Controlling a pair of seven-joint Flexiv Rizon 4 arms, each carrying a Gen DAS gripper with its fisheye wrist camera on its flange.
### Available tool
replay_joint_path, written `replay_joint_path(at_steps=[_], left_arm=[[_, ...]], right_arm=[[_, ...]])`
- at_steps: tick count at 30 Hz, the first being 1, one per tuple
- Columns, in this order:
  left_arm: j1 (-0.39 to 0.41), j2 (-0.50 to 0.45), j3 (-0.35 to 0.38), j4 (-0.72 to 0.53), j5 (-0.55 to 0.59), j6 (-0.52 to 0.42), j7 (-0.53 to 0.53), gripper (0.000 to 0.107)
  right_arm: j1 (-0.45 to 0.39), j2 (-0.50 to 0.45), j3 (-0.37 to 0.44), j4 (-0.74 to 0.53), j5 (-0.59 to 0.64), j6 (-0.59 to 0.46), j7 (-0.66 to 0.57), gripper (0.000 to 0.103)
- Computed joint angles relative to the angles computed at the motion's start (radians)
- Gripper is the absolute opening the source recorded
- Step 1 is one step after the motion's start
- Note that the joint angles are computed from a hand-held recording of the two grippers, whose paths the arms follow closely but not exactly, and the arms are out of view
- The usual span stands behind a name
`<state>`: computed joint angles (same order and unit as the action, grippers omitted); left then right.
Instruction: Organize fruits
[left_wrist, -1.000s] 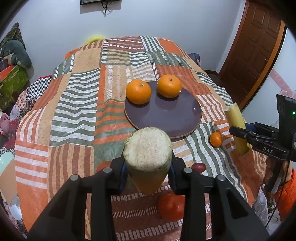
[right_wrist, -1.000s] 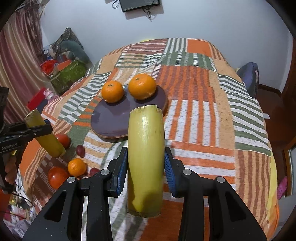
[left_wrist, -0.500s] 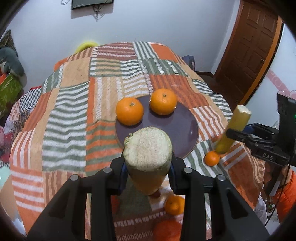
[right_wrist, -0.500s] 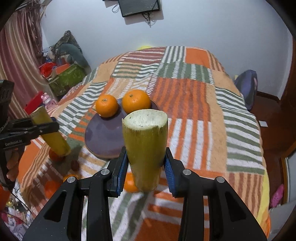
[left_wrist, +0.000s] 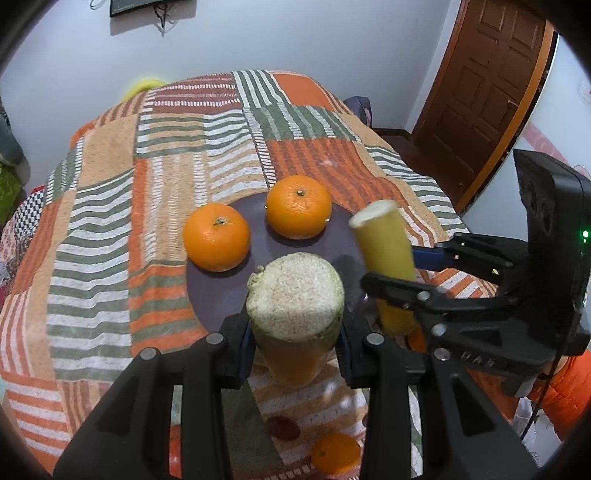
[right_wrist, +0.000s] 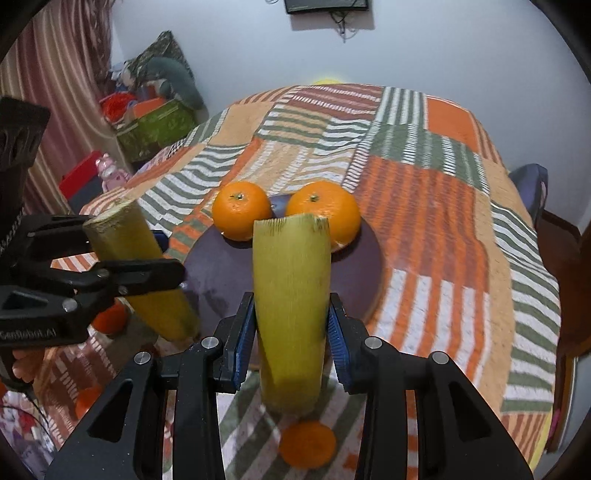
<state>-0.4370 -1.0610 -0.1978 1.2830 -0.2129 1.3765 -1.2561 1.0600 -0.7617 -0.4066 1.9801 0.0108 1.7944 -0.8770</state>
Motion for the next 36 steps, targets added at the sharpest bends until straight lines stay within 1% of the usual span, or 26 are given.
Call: replay_joint_path(at_steps=[3,7,10,17,21,22,27,29,30,33,36], left_arm=[[-0.014,-0.031,0.021,-0.06,0.001,-0.037,-0.005,0.036],[-0.017,-0.056,0.024,-0.109,0.006,-0.067,0.004,0.036],[-0.01,-0.073,0.012,-0.139,0.0,-0.088,0.014,0.036],[-0.01,-0.112,0.018,-0.214,-0.019,-0.137,-0.001,0.037],[-0.039,-0.136,0.07,-0.268,0.003,-0.159,-0.033,0.038],[-0.04,-0.141,0.073,-0.278,0.009,-0.164,-0.036,0.039],[-0.032,-0.158,0.066,-0.313,0.009,-0.213,-0.054,0.039],[-0.04,-0.167,0.08,-0.33,0.017,-0.225,-0.068,0.039],[-0.044,-0.173,0.086,-0.342,0.022,-0.232,-0.074,0.039],[-0.036,-0.182,0.073,-0.36,0.018,-0.256,-0.078,0.039],[-0.04,-0.188,0.077,-0.372,0.022,-0.27,-0.087,0.039]], right_arm=[[-0.042,-0.013,0.038,-0.037,-0.03,-0.02,-0.01,0.034],[-0.09,-0.029,0.082,-0.07,-0.07,-0.041,-0.017,0.034],[-0.125,-0.037,0.118,-0.089,-0.097,-0.058,-0.014,0.033],[-0.187,-0.045,0.178,-0.117,-0.159,-0.097,0.002,0.033],[-0.209,-0.046,0.196,-0.124,-0.191,-0.115,0.013,0.033],[-0.21,-0.047,0.194,-0.124,-0.197,-0.116,0.016,0.033],[-0.21,-0.045,0.187,-0.127,-0.228,-0.129,0.024,0.034],[-0.213,-0.045,0.189,-0.128,-0.238,-0.133,0.027,0.034],[-0.215,-0.043,0.191,-0.125,-0.24,-0.128,0.029,0.034],[-0.22,-0.041,0.194,-0.115,-0.234,-0.105,0.033,0.034],[-0.197,-0.036,0.169,-0.1,-0.23,-0.106,0.035,0.034]])
